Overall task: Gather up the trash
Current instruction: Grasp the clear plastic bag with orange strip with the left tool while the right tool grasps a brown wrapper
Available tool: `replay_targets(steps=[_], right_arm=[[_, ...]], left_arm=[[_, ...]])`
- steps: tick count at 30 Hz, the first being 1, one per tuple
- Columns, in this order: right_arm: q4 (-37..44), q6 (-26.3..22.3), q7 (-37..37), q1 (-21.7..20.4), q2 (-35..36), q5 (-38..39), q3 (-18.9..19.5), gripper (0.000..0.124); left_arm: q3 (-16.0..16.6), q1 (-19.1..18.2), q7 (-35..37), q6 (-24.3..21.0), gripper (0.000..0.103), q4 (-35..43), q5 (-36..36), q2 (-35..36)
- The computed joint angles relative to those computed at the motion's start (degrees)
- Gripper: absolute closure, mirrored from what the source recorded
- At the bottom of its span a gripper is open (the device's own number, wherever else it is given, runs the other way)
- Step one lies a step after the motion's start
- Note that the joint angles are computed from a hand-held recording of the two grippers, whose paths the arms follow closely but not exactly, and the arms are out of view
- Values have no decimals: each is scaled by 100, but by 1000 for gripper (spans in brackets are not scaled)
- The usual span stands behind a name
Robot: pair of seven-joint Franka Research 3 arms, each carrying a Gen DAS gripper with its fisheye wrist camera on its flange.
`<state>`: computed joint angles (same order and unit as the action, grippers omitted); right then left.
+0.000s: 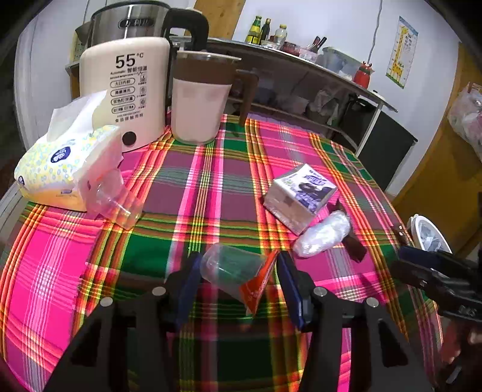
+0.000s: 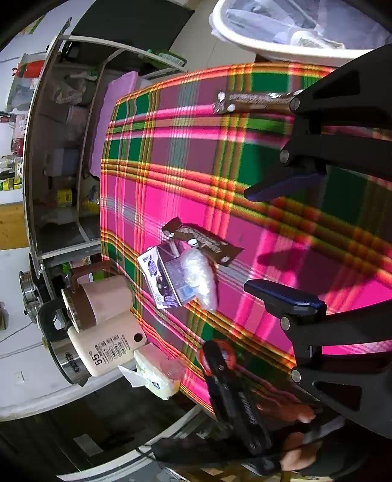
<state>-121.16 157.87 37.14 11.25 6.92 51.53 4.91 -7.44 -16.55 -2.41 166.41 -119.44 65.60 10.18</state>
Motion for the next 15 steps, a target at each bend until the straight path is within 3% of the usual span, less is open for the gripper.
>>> replay_targets(steps=[8,13,15], right_arm=[[533,94,742,97,546,-659,68,71],[745,191,1242,178,825,-1242,73,84],[729,391,1386,206,867,-1458,78,100]], left_arm=[[8,15,-572,158,50,-142,432,-127],[-29,56,-661,180,50,-141,491,-130],[-29,58,-693,188,50,-121,534,-116]])
